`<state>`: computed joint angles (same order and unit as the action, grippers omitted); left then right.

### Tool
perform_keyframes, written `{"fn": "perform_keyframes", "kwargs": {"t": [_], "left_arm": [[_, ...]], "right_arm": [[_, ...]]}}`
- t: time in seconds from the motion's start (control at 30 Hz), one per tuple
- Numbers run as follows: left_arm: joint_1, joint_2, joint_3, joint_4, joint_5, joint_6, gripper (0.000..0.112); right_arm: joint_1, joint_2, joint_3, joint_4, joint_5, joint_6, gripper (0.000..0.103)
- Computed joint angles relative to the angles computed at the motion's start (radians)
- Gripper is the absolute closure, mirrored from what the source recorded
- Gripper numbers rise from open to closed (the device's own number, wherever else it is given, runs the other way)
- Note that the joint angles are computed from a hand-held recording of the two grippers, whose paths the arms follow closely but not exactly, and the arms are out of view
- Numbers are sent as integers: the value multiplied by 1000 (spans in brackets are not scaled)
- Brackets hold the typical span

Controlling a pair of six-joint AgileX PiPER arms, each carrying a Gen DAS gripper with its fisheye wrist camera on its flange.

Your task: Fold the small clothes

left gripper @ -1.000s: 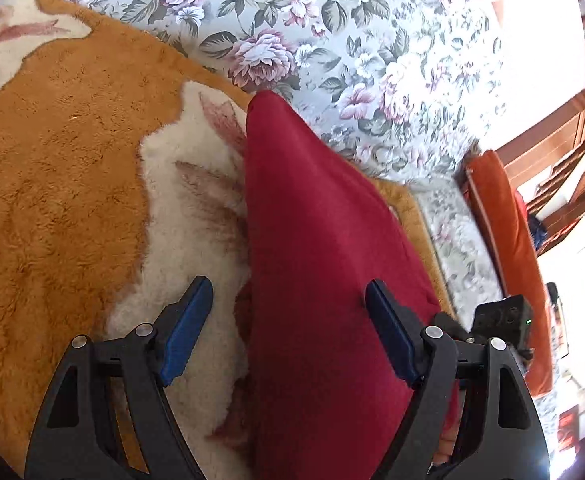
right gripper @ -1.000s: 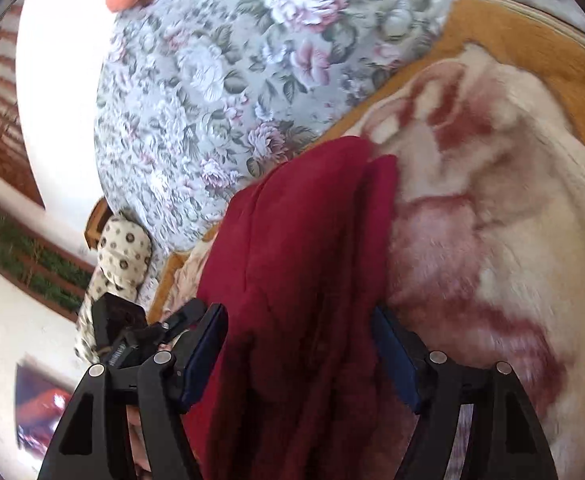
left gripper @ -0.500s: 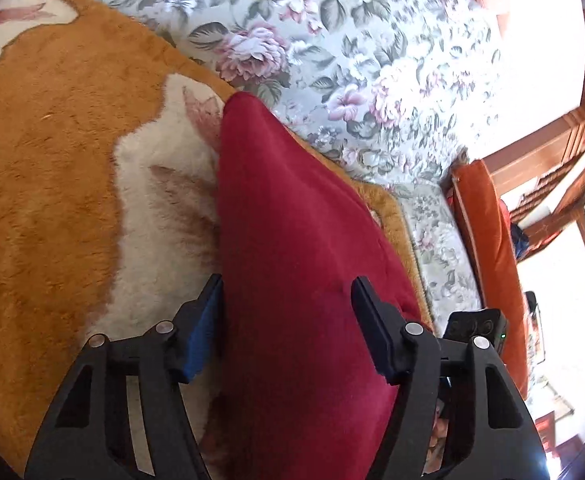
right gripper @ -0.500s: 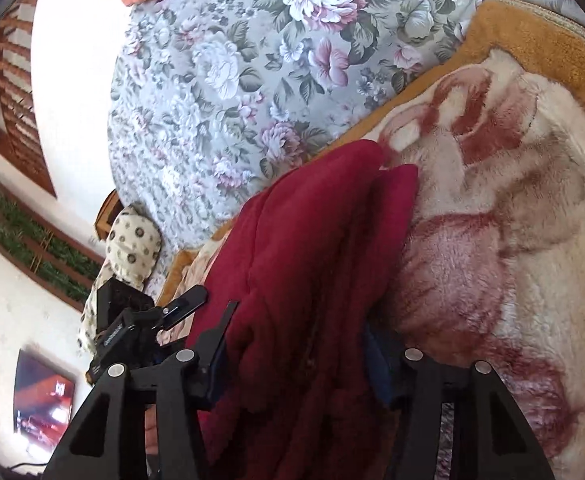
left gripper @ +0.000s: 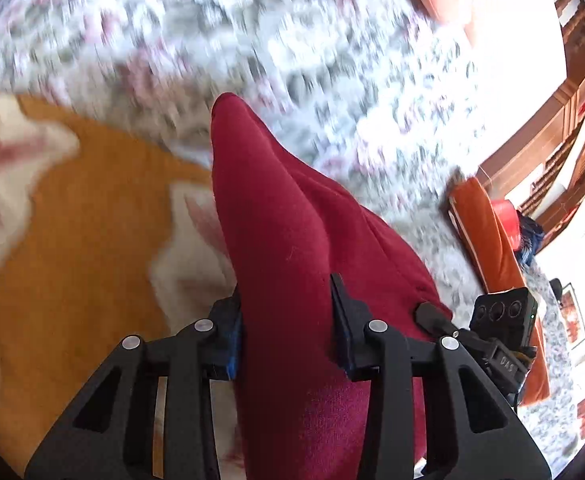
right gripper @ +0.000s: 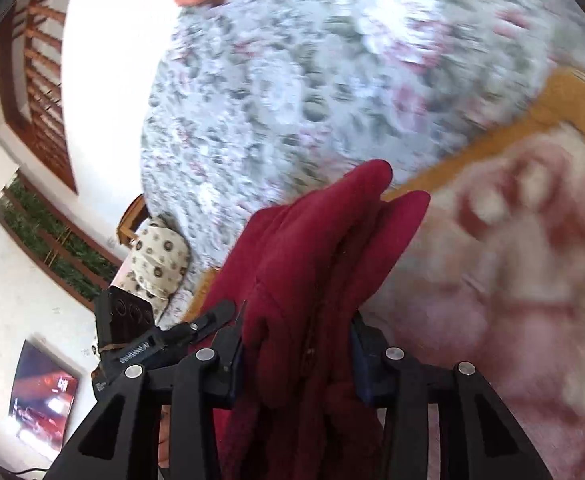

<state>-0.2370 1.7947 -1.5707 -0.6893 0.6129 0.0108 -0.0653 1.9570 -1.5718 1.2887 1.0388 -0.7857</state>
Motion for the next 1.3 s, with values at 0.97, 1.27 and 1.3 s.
{"fn": "perform_keyframes", "kwargs": {"t": [0.97, 1.27, 1.3], "left_arm": [[-28, -27, 203, 441, -128, -218, 73], [-107, -20, 171, 777, -82, -504, 72], [-112, -24, 158, 792, -57, -515, 72]], "right_arm": [[409, 80, -196, -835, -279, -77, 51], [326, 153, -253, -710, -188, 0, 34], [328, 122, -210, -709, -216, 5, 34]]}}
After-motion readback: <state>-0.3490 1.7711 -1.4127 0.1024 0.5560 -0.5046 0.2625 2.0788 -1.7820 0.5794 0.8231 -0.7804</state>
